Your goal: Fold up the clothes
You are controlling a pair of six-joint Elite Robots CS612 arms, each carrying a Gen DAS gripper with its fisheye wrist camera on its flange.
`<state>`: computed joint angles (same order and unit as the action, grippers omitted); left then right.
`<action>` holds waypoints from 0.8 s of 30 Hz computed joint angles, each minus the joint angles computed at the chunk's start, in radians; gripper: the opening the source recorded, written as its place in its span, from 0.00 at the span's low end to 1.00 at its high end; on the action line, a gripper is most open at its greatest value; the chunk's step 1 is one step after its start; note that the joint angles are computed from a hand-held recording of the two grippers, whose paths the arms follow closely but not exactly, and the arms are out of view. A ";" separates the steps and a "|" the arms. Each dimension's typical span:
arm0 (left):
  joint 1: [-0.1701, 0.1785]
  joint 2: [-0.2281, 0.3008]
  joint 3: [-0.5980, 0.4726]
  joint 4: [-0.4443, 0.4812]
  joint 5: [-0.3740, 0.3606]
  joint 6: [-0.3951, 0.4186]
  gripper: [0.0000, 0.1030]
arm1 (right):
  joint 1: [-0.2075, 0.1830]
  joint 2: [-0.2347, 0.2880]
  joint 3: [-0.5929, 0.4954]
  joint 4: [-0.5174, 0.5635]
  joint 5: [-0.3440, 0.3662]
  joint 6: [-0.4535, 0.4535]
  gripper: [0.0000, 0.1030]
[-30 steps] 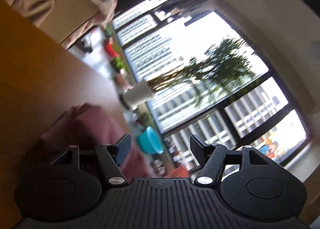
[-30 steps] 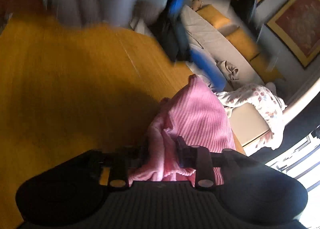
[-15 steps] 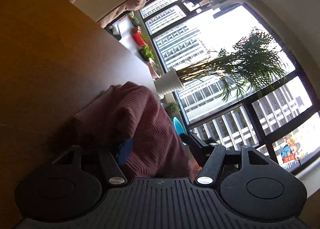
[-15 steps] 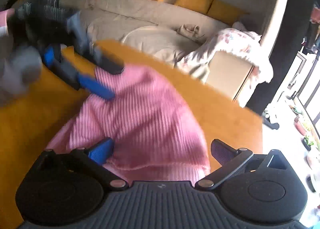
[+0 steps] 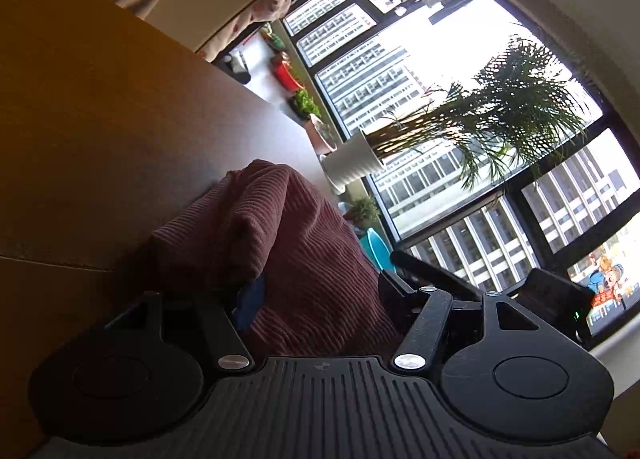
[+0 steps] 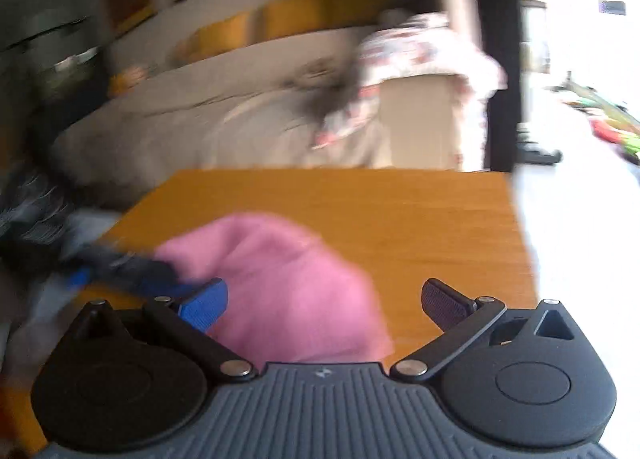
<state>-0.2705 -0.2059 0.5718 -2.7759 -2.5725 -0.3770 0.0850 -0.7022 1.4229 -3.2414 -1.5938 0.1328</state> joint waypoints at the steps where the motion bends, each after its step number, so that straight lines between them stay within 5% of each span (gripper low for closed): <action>1: 0.001 0.001 -0.001 -0.003 -0.003 -0.002 0.66 | 0.003 0.009 -0.015 0.010 -0.060 0.000 1.00; 4: 0.002 0.005 -0.006 -0.002 -0.017 -0.007 0.66 | 0.035 0.059 -0.081 0.096 -0.270 -0.144 1.00; 8: 0.003 0.002 -0.005 0.006 -0.010 0.013 0.66 | 0.046 0.063 -0.087 0.090 -0.305 -0.141 1.00; 14: 0.009 0.030 -0.090 -0.007 0.103 -0.019 0.67 | 0.040 0.013 -0.013 0.087 -0.099 -0.050 1.00; 18: 0.020 -0.024 -0.014 -0.053 0.197 -0.016 0.88 | 0.058 0.026 -0.024 0.084 -0.048 -0.040 1.00; 22: 0.038 -0.092 0.109 -0.041 0.108 0.014 0.93 | 0.055 0.030 -0.031 0.024 0.024 -0.051 1.00; 24: 0.030 -0.137 0.195 -0.005 0.098 0.105 0.93 | 0.033 0.021 -0.011 -0.027 0.105 0.045 1.00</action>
